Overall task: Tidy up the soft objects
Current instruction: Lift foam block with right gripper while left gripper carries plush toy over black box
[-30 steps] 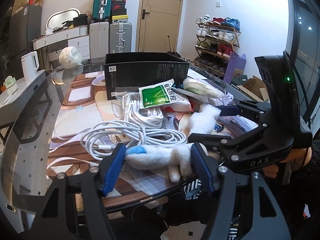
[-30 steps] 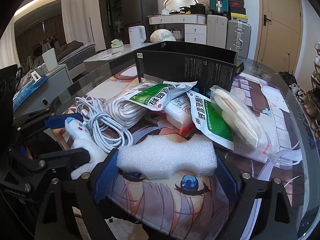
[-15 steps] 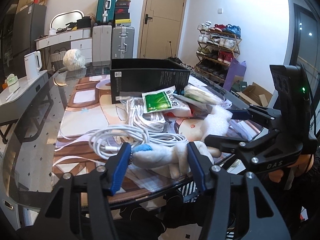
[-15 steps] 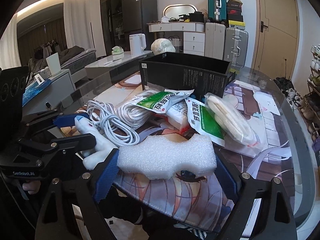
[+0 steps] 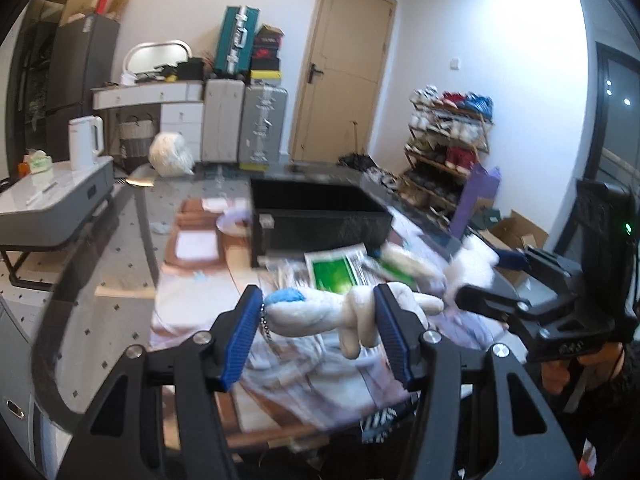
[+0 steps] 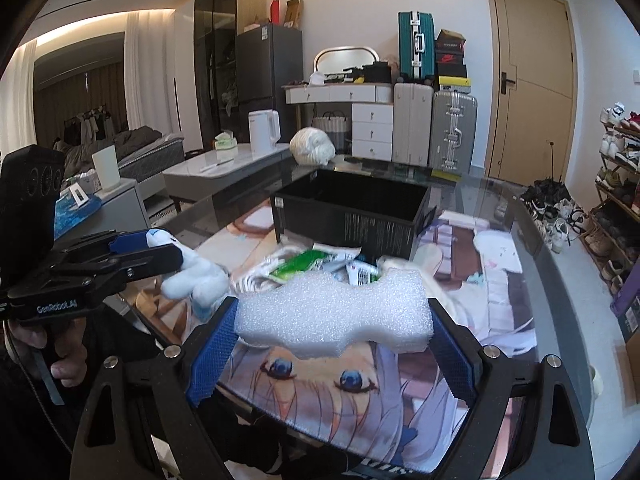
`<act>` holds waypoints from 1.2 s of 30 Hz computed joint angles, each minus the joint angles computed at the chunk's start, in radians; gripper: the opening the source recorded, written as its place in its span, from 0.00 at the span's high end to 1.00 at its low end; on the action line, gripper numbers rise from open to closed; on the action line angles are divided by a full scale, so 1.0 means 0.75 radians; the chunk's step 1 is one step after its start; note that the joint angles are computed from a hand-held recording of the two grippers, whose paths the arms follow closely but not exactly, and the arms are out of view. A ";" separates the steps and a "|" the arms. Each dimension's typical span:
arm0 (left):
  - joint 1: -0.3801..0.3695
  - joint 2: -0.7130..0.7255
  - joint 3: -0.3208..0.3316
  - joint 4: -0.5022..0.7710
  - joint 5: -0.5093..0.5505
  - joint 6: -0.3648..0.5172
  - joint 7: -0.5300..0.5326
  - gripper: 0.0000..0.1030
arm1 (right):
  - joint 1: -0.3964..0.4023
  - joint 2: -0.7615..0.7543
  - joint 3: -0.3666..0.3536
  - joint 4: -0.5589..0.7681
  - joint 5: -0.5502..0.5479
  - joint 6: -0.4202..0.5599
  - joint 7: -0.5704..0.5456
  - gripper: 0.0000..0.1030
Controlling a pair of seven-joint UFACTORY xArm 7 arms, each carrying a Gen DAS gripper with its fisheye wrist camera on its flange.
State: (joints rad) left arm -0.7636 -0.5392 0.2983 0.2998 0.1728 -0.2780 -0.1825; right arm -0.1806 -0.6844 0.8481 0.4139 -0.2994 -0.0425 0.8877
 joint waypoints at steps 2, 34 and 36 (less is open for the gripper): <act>0.017 0.020 -0.012 0.042 -0.011 -0.003 -0.007 0.46 | -0.001 -0.017 -0.012 0.020 0.001 0.020 0.000 0.12; 0.212 0.652 -0.048 0.762 0.414 -0.038 -0.437 0.45 | -0.831 0.274 0.416 0.487 -0.050 -0.091 -0.157 0.12; 0.224 0.692 -0.020 0.816 0.594 -0.036 -0.608 0.45 | -0.923 0.302 0.496 0.526 -0.042 -0.100 -0.179 0.12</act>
